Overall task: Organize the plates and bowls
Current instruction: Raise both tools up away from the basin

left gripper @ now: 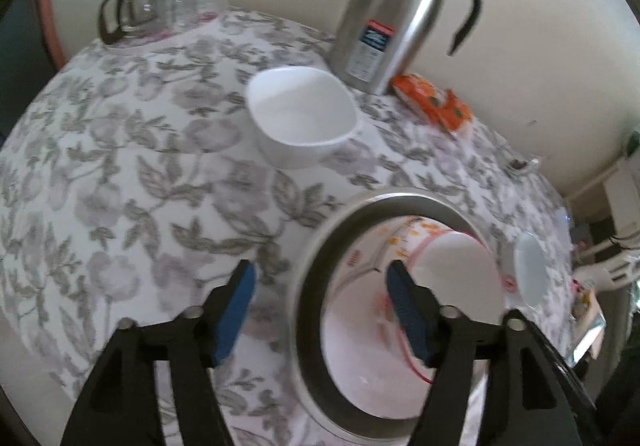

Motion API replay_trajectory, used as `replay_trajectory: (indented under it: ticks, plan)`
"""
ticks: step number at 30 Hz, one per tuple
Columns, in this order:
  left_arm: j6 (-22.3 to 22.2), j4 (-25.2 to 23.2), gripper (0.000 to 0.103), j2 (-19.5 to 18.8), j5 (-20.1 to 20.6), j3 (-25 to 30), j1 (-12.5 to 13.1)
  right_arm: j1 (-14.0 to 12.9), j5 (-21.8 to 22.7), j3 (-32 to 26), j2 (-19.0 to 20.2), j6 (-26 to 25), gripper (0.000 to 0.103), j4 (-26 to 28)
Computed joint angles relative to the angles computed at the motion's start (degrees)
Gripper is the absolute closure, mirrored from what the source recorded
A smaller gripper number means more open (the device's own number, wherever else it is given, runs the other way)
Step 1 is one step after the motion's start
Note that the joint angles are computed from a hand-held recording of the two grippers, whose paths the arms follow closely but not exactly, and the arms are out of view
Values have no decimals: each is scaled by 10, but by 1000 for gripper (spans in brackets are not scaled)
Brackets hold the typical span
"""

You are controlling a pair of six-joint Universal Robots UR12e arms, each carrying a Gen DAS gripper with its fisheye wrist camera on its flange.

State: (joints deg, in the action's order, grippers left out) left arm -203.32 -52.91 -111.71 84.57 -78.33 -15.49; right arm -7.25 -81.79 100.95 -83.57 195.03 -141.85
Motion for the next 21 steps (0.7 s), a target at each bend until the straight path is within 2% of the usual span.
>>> replay_trajectory:
  ticks: [1,2,4,6,9,15,18,19,21]
  plan:
    - [-4,1,20,0,8,-1,0,0,-1,0,0,-2,27,-2]
    - [-6,2,20,1,13,-2,0,1,-1,0,0,-4,26,-3]
    - [-14,1,20,1,21,-3,1,0,1,1,0,-4,14,-5]
    - [-19,0,19,0,29,-3,1,1,-1,1,0,-4,7,-6]
    - [-20,-2,17,-1,52,-2,-1,1,-4,2,0,-6,2,-10]
    - [-19,1,16,-2,89,-2,-5,1,-8,5,-1,-7,0,-20]
    - [-14,8,16,-2,110,-4,-8,6,-29,4,-1,-9,0,-21]
    - [-12,13,15,-2,123,-5,-9,8,-40,4,-1,-11,0,-25]
    - [-7,20,6,-2,137,-6,-10,9,-50,7,-2,-11,0,-39]
